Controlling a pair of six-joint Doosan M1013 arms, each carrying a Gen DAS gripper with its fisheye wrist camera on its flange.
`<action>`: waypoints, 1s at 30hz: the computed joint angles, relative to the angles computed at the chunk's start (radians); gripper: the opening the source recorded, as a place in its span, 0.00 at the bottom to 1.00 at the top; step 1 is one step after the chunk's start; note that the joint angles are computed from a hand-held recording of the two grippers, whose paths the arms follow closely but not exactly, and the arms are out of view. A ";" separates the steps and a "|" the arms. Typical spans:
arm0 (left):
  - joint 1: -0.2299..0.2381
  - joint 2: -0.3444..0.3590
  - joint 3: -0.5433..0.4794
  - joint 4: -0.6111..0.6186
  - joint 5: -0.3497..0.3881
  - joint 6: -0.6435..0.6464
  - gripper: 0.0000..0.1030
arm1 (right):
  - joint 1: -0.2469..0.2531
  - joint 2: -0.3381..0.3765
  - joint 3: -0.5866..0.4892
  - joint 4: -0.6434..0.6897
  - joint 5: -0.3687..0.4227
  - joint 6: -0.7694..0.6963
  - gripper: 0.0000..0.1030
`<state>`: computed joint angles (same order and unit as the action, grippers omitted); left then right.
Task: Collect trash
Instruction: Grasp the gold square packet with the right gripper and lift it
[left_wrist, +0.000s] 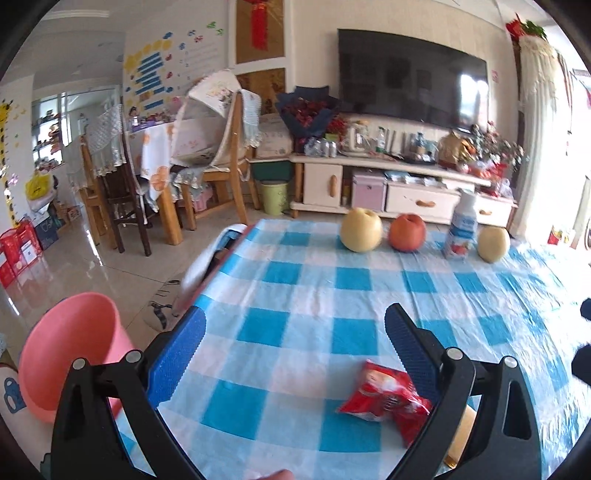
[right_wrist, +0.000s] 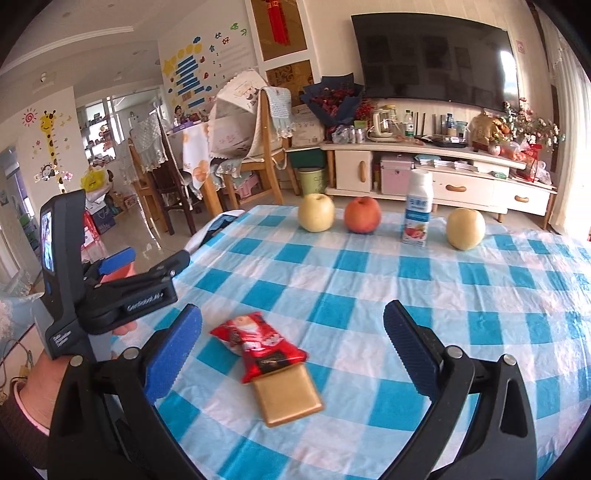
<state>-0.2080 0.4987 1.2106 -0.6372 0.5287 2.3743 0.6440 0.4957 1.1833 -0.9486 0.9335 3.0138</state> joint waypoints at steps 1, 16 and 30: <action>-0.004 -0.005 0.009 -0.001 0.001 0.012 0.94 | -0.002 -0.003 0.006 0.000 0.004 -0.003 0.96; -0.050 -0.016 0.035 0.107 0.108 -0.005 0.94 | -0.040 -0.053 0.092 0.074 -0.029 -0.015 0.96; -0.010 0.151 -0.213 0.065 0.597 -0.405 0.93 | -0.089 0.014 0.051 0.502 -0.110 -0.369 0.96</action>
